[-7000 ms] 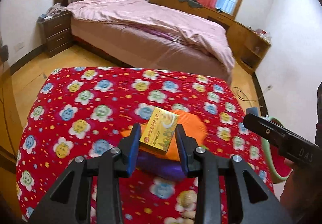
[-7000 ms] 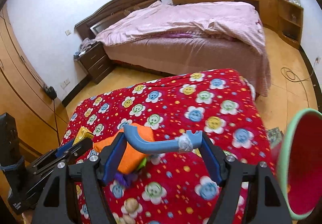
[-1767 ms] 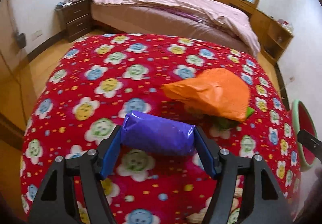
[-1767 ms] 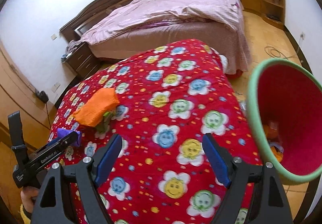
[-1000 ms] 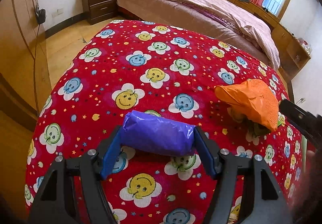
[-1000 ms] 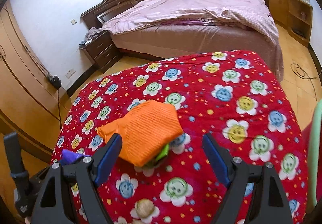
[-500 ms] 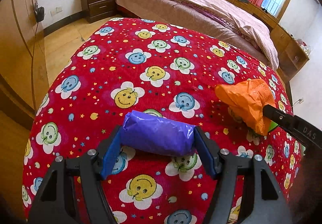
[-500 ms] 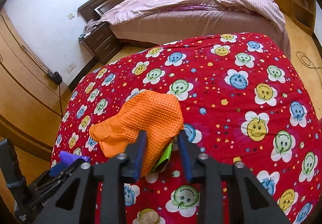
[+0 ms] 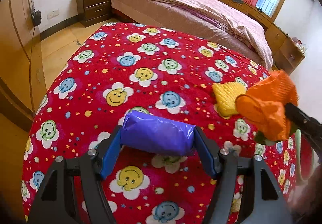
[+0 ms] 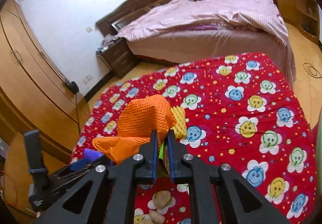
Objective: Collect trash
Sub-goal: 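Grasp the orange mesh bag with the right tool while the left tool holds the purple bundle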
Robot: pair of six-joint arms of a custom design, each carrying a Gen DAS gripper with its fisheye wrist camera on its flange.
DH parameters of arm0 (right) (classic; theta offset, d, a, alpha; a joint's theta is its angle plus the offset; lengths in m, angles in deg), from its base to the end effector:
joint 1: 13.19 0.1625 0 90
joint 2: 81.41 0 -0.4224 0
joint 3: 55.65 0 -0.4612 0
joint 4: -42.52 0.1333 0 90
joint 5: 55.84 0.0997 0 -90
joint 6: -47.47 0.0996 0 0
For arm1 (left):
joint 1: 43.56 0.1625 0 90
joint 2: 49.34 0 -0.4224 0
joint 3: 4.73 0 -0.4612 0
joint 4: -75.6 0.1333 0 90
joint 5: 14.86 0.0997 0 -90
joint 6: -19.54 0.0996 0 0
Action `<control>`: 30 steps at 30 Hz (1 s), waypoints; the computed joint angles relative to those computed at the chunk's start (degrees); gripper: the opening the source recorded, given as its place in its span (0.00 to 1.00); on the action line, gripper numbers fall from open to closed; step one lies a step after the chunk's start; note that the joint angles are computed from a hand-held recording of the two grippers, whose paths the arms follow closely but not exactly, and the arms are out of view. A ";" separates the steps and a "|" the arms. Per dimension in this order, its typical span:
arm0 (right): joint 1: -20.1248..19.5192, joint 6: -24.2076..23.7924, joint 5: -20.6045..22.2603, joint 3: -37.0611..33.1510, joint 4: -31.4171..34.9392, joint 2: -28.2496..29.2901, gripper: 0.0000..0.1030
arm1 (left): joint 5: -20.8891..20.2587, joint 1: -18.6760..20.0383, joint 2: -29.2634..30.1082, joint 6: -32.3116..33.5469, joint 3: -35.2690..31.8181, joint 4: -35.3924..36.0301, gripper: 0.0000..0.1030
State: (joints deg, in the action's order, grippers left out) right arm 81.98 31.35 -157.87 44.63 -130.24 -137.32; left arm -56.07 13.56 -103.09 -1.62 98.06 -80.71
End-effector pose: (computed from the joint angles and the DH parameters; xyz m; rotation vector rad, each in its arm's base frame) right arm 0.1756 -0.6921 0.1754 0.4058 -2.7008 0.9184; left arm -0.1871 -0.6730 0.1218 0.0802 2.3924 -0.8151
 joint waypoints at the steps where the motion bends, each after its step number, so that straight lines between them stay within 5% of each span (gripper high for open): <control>1: -0.01 -0.08 0.74 0.93 -0.74 -0.92 0.10 | -0.05 -0.21 -0.04 0.11 0.10 -0.09 0.68; 8: -0.44 0.12 2.36 5.59 -4.27 -5.60 0.10 | -0.98 -1.70 -0.24 1.03 0.79 -0.96 0.68; 19: -2.97 0.07 -6.27 12.96 -5.85 -12.10 0.13 | -3.96 -3.27 0.59 2.01 1.13 -0.93 0.68; 24: -4.25 -0.59 -7.94 14.42 -3.80 -13.66 0.25 | -4.55 -3.85 1.47 2.60 0.62 -0.45 0.68; 26: -4.40 -0.95 -8.07 14.76 -3.77 -14.16 0.45 | -4.67 -4.06 1.73 2.88 0.43 -0.34 0.68; 30: -4.16 -2.59 -8.28 13.81 -3.61 -14.17 0.54 | -4.81 -4.51 2.09 3.39 0.22 -0.34 0.68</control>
